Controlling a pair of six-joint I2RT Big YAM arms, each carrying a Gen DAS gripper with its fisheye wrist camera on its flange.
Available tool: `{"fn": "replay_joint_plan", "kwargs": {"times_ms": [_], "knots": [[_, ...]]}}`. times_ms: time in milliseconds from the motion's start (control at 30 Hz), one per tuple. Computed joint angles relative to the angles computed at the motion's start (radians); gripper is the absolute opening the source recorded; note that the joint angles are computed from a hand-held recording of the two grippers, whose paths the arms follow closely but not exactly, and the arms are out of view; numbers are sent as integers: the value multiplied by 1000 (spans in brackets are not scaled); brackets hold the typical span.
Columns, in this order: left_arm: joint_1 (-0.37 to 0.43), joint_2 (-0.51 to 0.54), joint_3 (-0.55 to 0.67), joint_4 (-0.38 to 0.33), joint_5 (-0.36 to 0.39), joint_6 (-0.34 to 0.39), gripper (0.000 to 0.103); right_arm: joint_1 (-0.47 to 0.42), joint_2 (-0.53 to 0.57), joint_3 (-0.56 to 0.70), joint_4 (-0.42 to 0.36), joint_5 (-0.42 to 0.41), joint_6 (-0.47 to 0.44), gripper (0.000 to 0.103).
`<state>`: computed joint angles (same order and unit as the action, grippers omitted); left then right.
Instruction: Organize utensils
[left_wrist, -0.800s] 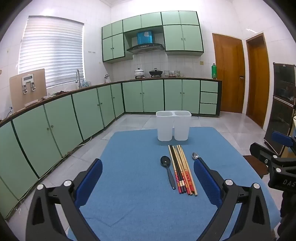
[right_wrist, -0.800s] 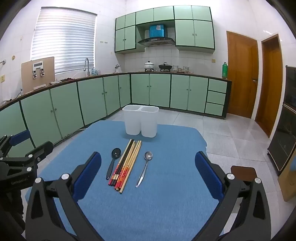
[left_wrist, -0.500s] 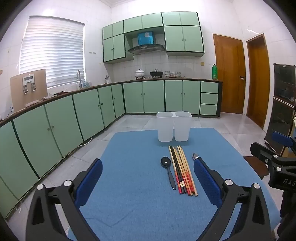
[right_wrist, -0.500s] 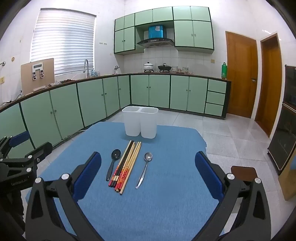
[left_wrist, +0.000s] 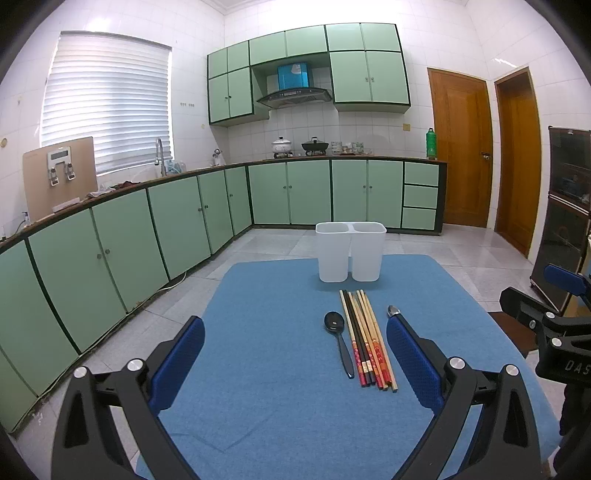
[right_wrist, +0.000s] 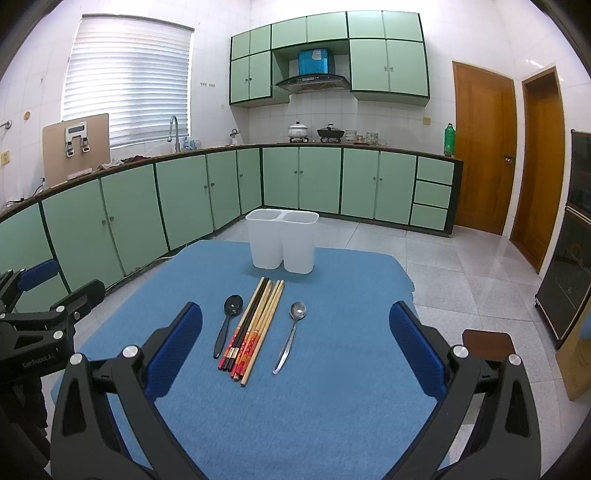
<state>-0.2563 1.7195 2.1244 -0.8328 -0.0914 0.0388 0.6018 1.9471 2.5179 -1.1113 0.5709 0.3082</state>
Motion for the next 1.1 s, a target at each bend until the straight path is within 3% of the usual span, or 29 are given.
{"fn": "replay_joint_plan", "kwargs": {"times_ms": [1100], "knots": [[5, 6, 3, -6, -7, -3, 96, 0, -1, -26, 10, -5, 7, 98]]}}
